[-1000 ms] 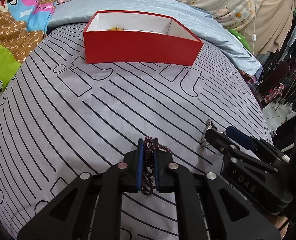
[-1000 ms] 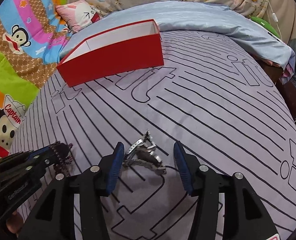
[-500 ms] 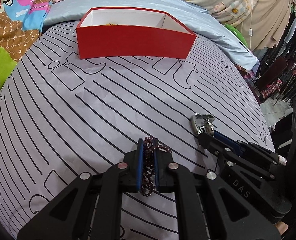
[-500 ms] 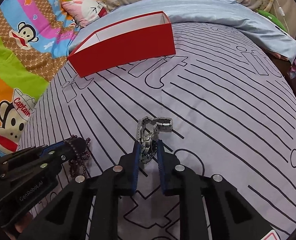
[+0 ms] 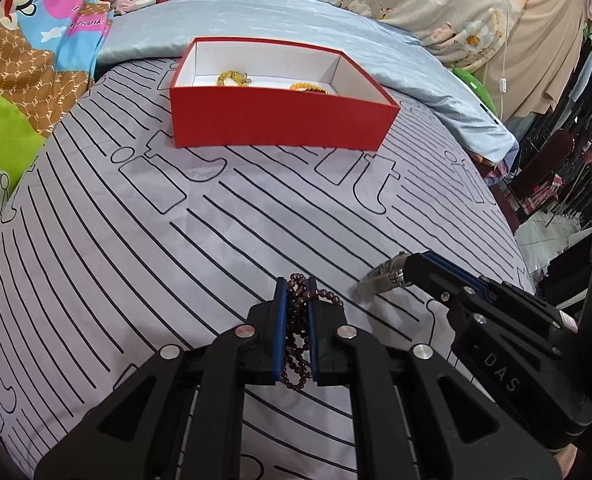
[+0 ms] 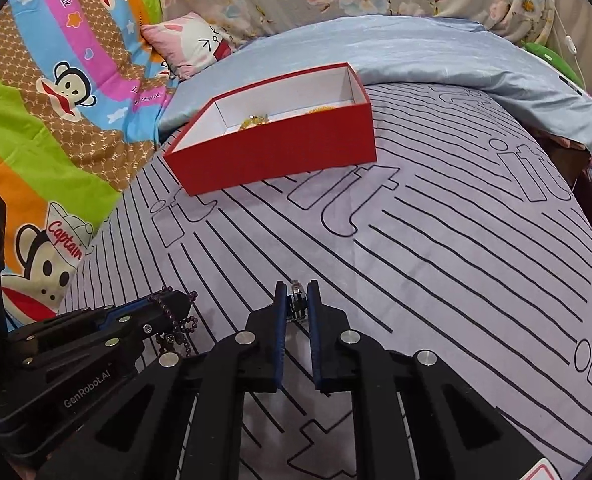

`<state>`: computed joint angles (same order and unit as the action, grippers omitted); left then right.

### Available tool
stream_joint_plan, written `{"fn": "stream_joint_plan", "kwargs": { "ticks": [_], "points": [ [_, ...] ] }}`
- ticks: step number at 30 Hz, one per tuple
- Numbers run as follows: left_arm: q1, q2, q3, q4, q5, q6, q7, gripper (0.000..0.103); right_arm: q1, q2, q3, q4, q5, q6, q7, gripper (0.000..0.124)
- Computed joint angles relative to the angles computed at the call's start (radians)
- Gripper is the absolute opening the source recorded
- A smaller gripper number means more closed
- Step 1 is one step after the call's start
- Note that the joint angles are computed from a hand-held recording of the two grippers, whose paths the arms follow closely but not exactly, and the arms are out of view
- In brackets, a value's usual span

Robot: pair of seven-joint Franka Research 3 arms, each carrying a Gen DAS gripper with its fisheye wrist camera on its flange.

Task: Organize jewelry
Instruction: 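Carry the bead strand and watch into the red box and open both grippers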

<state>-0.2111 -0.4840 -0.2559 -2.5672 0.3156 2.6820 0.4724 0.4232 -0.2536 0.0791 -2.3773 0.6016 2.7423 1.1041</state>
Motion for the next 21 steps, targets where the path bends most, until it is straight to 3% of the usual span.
{"fn": "stream_joint_plan", "kwargs": {
  "ticks": [13,21],
  "points": [
    [0.023,-0.028,0.011,0.007,0.012,-0.008,-0.002,0.008,0.014,0.010,-0.002,0.046,0.027,0.018,-0.028,0.009],
    [0.069,0.001,0.022,0.096,0.055,-0.009,0.032,0.008,0.015,0.085,-0.002,0.188,0.047,0.027,-0.066,0.009]
  ]
}}
